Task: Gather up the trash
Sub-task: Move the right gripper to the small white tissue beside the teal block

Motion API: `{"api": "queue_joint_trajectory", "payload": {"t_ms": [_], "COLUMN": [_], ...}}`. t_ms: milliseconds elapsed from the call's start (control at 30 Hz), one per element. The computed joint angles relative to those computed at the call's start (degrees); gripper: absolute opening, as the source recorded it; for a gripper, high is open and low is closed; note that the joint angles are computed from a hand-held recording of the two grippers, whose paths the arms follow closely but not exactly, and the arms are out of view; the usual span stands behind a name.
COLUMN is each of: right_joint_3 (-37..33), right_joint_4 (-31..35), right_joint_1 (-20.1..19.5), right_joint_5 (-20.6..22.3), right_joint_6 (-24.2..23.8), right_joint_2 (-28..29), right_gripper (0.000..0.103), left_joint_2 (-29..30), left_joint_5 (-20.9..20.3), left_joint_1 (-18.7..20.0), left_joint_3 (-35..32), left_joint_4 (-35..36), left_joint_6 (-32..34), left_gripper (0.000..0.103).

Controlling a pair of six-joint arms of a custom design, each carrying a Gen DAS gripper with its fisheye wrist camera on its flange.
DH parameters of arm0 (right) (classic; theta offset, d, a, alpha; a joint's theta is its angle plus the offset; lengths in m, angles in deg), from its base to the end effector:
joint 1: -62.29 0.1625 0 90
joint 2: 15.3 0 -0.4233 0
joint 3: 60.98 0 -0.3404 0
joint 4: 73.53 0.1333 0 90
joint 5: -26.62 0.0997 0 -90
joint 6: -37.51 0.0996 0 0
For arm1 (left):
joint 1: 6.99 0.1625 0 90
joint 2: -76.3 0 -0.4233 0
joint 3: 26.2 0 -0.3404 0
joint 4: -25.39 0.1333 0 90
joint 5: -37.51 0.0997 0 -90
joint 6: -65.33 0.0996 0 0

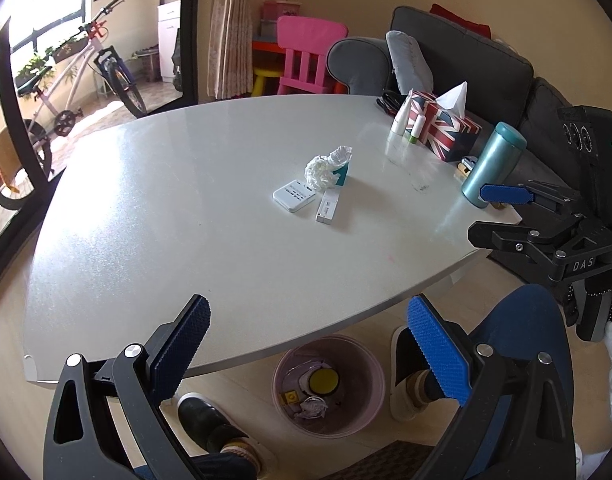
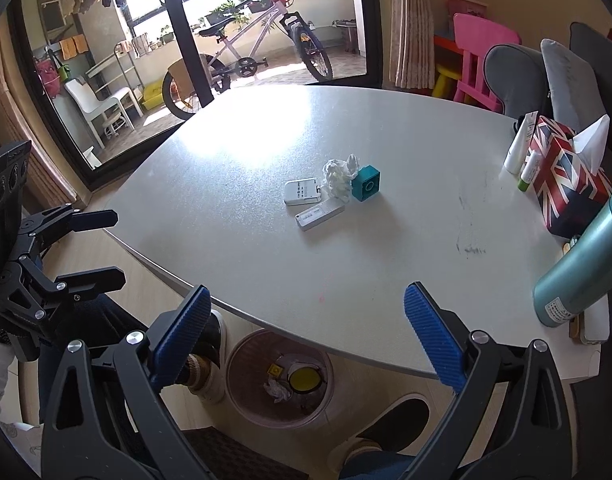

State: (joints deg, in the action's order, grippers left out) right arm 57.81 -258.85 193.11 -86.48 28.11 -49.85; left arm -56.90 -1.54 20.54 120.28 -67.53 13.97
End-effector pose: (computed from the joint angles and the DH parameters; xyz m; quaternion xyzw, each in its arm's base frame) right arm 0.3970 -0.3155 -0.0069 0.3963 -0.8912 0.1450 0.1662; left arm -0.0164 -0.2461 0.3132 0.1257 0.8911 -0.3144 0.3021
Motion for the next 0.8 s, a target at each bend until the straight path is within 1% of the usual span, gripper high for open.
{"api": "queue_joint_trajectory", "payload": {"t_ms": [133, 467, 800], "right_joint_3": [-3.16, -12.68, -22.06], "right_joint_4": [1.38, 6.92, 13.22], "right_joint_1": [-0.48, -2.10, -3.70], "right_joint_5": [-0.57, -1.31, -2.48], "right_joint_6": [-1.13, -4.04, -6.84], "right_joint_2": [1.07, 5.23, 10.66], "right_gripper": [0.096, 0.096, 0.096], "left_joint_2": [0.62, 4.79, 7.21], "left_joint_5": [0.75, 1.73, 1.77], "left_joint_1": [2.43, 8.66, 11.92], "left_joint_3": [0.10, 0.31, -0.05], "left_joint_4": [-4.28, -17.06, -22.97], "left_joint_6": [3.30, 13.42, 18.52], "left_gripper": [0.095, 0.095, 0.095]}}
